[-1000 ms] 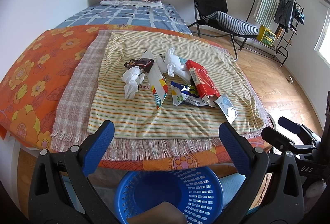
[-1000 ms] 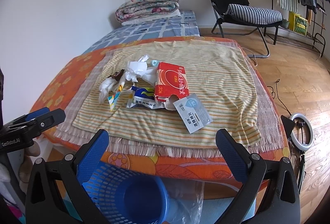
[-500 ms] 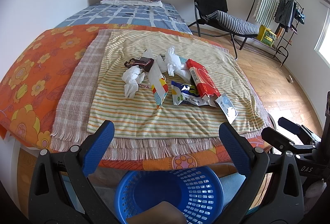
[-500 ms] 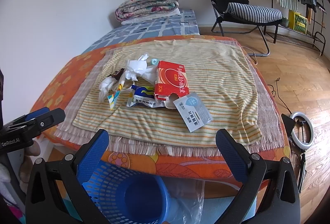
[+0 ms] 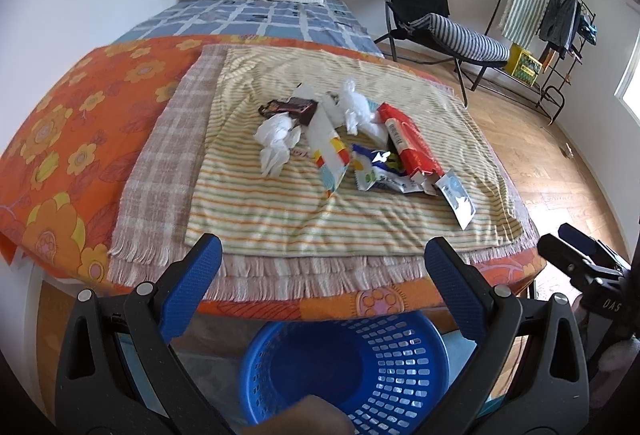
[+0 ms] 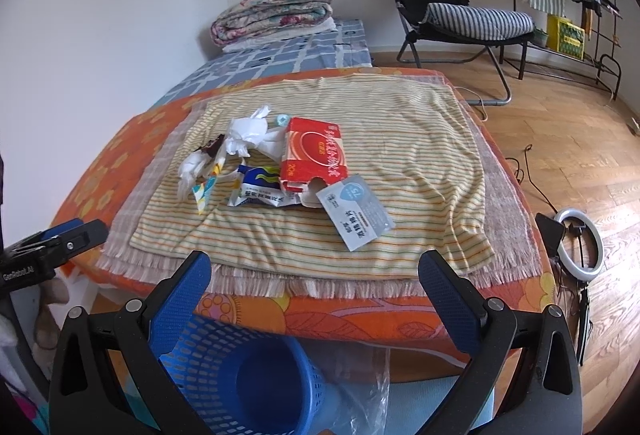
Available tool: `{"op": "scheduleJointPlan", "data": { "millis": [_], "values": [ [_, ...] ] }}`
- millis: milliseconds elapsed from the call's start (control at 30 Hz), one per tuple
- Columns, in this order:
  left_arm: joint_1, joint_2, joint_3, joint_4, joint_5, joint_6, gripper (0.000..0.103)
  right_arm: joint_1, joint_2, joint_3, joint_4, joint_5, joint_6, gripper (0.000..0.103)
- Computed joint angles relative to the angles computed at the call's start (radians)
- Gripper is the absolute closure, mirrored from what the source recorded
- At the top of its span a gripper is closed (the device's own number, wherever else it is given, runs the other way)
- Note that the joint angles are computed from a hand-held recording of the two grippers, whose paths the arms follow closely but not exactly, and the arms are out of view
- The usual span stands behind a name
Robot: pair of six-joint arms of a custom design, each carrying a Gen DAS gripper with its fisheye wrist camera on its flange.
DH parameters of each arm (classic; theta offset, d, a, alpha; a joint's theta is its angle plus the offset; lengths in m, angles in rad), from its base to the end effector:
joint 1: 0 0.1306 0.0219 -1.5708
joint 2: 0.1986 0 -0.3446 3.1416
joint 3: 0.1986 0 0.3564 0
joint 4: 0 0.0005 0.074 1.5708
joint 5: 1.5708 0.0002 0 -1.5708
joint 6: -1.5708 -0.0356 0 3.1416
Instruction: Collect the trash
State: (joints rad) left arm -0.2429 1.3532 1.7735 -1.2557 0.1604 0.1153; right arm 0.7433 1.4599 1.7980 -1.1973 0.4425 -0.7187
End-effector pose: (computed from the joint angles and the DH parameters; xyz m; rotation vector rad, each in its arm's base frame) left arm 0.4002 -0.1055 0.5395 0.2293 2.4122 -0.3578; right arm 0.3475 0.2980 0.5116 0.1657 2.3262 0.1874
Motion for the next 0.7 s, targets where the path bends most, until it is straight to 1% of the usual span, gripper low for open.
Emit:
{"op": "scheduleJointPlan", "data": {
  "millis": [33,200,267,333,400,467,567,633,700],
  "values": [
    [0.011,-0.002,-0.004,-0.007,0.017,-0.006,0.0,-0.001,-0.004,-0.003,0.003,-0.001,-0.001,0.0],
    [0.035,0.004,-0.001,-0.018,0.036,-0.016,0.0,-0.009,-0.035,-0.027,0.014,0.002,-0.018,0.0],
    [0.042,0.016,0.015,-0.028,0.042,-0.016,0.0,-0.011,-0.05,-0.044,0.033,0.006,-0.016,0.0],
    [0.048,0.03,0.036,-0.031,0.042,-0.015,0.0,-0.011,-0.068,-0.072,0.069,0.013,0.001,0.0],
    [0.048,0.047,0.064,-0.031,0.032,-0.032,0.0,-0.018,-0.072,-0.086,0.077,0.014,0.031,0.0],
    [0.043,0.077,0.109,-0.039,0.02,-0.064,0.0,-0.032,-0.059,-0.079,0.05,-0.008,0.059,0.0],
    [0.043,0.135,0.198,-0.063,0.031,-0.087,0.001,-0.06,-0.04,-0.056,0.021,-0.078,0.097,0.0],
    [0.035,0.174,0.251,-0.068,0.02,-0.104,0.002,-0.081,-0.017,-0.026,0.006,-0.117,0.123,0.0],
    [0.038,0.218,0.3,-0.079,0.034,-0.111,0.003,-0.107,0.023,0.024,-0.011,-0.152,0.168,0.0]
  ]
}}
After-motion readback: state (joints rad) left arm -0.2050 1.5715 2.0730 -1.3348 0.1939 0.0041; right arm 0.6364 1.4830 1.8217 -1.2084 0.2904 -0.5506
